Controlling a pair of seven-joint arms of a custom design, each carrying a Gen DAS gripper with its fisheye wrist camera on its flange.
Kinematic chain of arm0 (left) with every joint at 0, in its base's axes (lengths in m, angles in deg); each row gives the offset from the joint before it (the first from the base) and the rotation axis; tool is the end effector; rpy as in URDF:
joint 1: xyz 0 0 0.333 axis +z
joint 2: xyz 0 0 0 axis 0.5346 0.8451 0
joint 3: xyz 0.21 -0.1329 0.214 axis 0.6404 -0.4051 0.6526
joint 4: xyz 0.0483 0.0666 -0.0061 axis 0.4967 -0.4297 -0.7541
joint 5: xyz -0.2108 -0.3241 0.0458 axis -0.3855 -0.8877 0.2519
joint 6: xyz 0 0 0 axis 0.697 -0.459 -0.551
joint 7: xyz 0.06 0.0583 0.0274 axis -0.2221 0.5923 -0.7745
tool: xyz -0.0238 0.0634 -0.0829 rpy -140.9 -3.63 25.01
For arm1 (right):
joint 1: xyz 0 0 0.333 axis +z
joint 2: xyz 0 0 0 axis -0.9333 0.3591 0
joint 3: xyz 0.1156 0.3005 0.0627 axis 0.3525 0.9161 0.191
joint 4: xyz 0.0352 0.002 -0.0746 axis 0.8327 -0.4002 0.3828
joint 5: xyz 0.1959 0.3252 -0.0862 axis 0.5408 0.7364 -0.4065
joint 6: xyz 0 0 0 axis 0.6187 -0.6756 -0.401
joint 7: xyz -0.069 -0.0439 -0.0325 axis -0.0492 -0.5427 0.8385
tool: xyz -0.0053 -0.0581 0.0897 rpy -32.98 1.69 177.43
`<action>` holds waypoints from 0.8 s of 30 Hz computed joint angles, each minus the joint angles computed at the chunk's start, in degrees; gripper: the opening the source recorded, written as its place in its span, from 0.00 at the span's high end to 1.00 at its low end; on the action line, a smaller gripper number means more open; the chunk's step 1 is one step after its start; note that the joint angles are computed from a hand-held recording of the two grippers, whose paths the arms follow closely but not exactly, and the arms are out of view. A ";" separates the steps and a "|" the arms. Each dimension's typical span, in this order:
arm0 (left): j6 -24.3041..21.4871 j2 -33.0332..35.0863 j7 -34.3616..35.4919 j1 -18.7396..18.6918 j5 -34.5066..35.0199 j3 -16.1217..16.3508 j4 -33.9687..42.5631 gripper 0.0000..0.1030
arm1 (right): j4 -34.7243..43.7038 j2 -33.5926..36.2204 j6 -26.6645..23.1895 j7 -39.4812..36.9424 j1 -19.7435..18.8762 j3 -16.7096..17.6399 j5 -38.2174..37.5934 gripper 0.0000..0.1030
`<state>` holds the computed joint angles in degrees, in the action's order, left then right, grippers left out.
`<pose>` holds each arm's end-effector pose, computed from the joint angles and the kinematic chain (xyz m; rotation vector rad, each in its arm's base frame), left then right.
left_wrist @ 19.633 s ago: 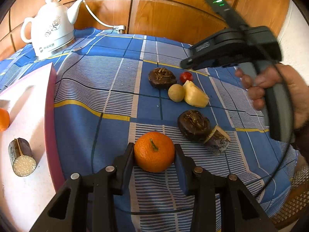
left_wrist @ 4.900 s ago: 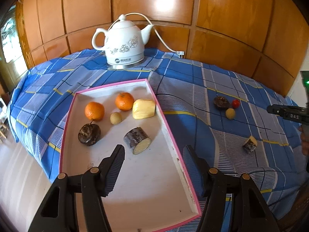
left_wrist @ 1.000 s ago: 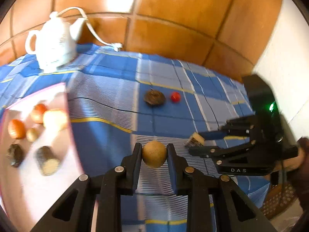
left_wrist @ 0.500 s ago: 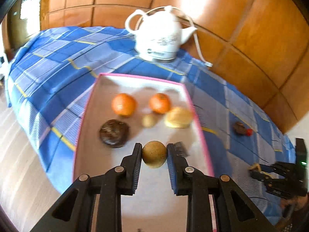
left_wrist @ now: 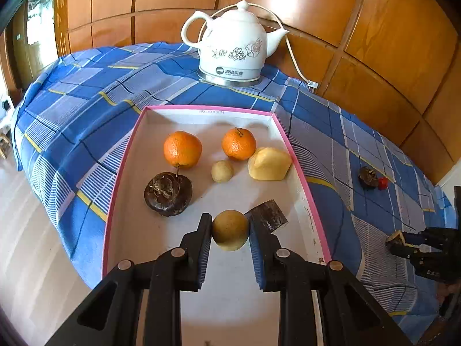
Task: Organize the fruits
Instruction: 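Lower the tan round fruit into the tray and open the left tool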
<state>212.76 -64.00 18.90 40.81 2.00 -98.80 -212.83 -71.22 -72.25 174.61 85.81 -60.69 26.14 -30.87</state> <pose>0.4878 -0.0728 0.4882 -2.1969 1.4003 -0.7125 0.6035 0.1260 0.4843 -2.5014 1.0796 -0.1961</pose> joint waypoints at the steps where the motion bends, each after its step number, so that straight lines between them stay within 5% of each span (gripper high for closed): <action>1: -0.13 -0.12 -0.45 0.26 0.49 -0.27 0.02 0.75 | 0.03 0.04 0.06 -0.05 0.00 0.00 -0.09 0.67; 9: -1.19 -0.67 -3.44 1.54 5.13 -1.69 0.47 0.75 | -0.46 -0.22 0.90 0.19 0.34 0.09 -1.25 0.67; 24: -1.33 -0.52 -2.94 0.52 3.18 -0.39 0.05 0.75 | -1.11 -0.38 1.95 -0.16 0.62 0.17 -1.89 0.67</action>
<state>211.43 -64.52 15.96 41.33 5.18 -99.19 -212.78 -72.33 -72.63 176.56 85.65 -60.06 26.30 -32.76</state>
